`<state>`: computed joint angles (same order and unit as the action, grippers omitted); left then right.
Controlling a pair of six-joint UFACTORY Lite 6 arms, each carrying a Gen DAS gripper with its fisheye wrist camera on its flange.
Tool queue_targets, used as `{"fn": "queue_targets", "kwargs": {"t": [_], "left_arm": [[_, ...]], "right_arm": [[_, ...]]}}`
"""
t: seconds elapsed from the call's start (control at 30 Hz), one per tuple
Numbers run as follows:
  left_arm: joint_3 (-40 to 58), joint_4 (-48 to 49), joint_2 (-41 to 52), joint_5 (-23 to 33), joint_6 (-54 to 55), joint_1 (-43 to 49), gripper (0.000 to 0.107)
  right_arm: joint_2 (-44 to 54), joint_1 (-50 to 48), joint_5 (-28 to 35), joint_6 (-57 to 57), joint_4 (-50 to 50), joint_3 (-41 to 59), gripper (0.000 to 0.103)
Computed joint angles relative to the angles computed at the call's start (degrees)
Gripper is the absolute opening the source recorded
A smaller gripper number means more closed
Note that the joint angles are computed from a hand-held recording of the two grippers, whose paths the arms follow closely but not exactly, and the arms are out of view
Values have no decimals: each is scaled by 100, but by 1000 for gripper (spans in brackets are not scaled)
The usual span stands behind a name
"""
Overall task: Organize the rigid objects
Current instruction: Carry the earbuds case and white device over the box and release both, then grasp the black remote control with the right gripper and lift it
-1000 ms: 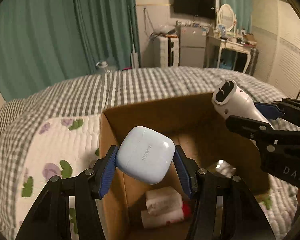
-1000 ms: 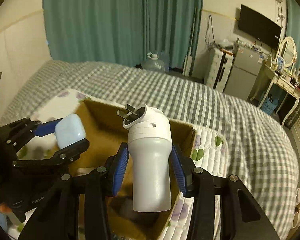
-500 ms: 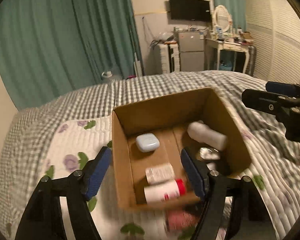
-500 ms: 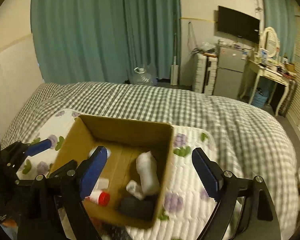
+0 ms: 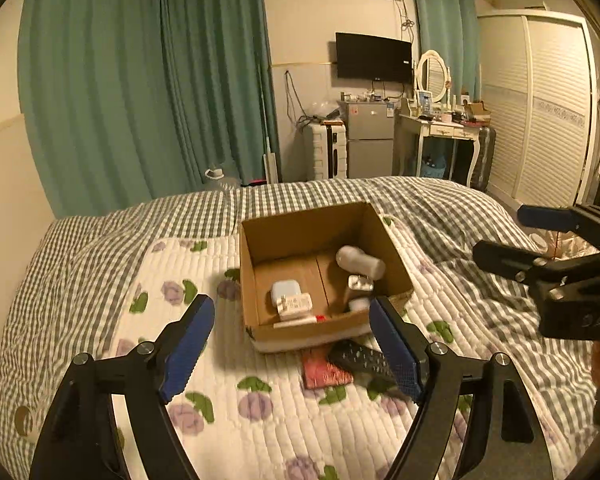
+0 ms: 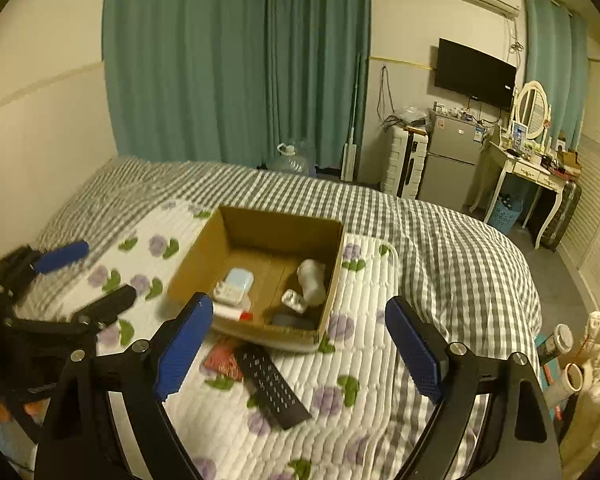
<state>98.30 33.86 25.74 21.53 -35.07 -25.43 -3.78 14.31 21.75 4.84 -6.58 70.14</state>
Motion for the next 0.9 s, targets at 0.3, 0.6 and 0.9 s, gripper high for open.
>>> {"fn": "queue_targets", "kwargs": {"t": [0.3,0.6,0.9], "left_arm": [[-1112,1291,72,-587,-1487,307,82],[26,639,1902,-497,-1200,474,82],[735,-202,2792,-321,-329,502,82]], "right_arm": [[788,348,-607,426,-440,-592,88],[3746,252,-447,-927,478,943,88],[4551,124,-536,-1327,1077,1189,44]]}}
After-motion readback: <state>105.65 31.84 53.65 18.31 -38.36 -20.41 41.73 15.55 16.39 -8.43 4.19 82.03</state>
